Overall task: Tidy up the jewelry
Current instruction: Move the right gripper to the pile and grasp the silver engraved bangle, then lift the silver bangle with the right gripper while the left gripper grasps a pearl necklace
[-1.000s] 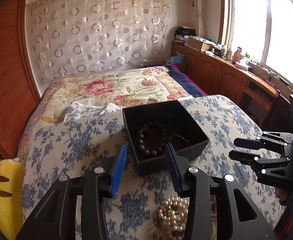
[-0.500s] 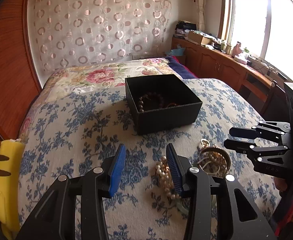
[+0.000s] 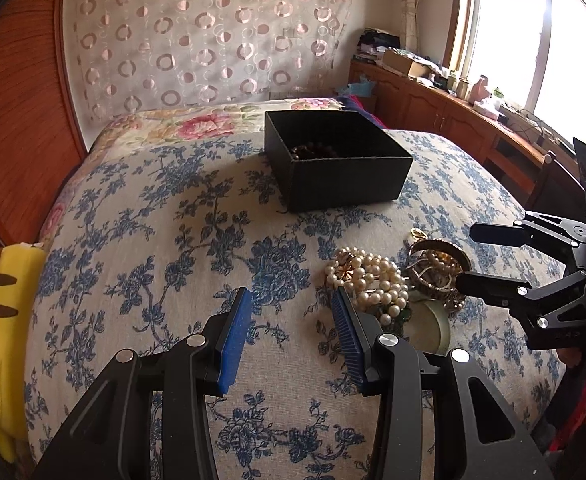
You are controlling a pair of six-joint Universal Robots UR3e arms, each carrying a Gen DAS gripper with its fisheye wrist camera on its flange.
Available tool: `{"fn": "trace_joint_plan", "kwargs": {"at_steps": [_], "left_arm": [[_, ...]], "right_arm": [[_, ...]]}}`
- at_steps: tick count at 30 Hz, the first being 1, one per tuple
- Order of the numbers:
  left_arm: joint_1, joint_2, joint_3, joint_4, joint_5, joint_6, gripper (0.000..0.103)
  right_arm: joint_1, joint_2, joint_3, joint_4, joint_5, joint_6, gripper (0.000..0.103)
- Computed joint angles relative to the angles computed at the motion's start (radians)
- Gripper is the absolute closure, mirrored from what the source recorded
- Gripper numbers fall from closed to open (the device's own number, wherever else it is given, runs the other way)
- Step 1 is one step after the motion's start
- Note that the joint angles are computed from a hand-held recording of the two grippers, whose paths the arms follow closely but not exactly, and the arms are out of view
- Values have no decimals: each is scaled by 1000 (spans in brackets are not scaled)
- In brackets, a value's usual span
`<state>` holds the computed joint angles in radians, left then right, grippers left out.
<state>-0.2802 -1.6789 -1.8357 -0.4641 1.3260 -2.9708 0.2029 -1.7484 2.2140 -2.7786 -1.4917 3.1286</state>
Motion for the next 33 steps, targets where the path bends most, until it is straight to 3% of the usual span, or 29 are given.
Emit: {"fn": "trace_joint_plan", "kwargs": {"at_steps": [15,18,33], "left_arm": [[-4,5,-27,-2,-19,1,63],[-9,5,-30,-8,-24,6,63],[-64,-33,5,-31,-34,10,62]], "right_arm": [[27,141,-84,15,-9,-46,30],[21,141,-73,0,14,-56,40],[-67,-74,42,8,19,-65,41]]}}
